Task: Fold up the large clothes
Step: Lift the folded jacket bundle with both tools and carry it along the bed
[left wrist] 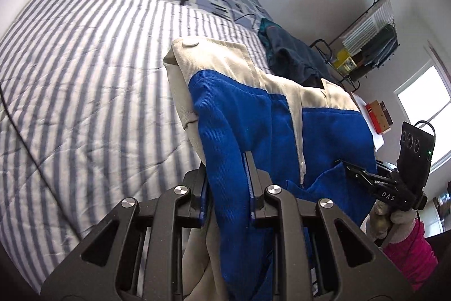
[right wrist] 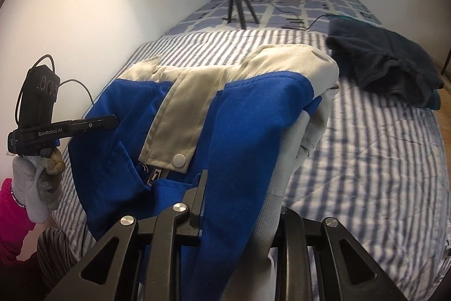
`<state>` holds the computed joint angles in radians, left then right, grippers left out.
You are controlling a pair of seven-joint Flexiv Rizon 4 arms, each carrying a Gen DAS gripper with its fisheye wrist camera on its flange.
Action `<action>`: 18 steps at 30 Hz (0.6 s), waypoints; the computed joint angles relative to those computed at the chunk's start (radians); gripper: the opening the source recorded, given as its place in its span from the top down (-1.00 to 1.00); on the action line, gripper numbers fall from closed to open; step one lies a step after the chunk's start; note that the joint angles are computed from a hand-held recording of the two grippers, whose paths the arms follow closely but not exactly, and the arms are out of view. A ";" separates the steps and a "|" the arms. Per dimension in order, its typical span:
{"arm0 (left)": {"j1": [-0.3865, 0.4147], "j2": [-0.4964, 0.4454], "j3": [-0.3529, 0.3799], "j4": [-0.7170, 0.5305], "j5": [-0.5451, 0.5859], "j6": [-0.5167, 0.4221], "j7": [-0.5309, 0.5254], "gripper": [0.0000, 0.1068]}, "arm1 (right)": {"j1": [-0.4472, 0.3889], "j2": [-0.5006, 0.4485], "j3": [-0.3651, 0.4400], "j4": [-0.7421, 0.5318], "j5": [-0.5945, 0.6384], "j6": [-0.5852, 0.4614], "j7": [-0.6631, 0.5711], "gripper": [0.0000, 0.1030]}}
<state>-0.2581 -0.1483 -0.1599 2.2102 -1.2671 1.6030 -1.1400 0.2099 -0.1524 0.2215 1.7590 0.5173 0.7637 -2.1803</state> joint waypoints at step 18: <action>0.051 -0.262 0.052 -0.366 0.575 -0.115 -0.332 0.64 | -0.100 -0.129 -0.037 -0.182 -0.055 0.008 -0.038 0.54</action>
<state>-0.2069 -0.4099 -0.1084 1.8446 -0.6923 1.4885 -1.4718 0.1097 -0.2809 0.1845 1.5770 0.4620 0.7719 -2.2184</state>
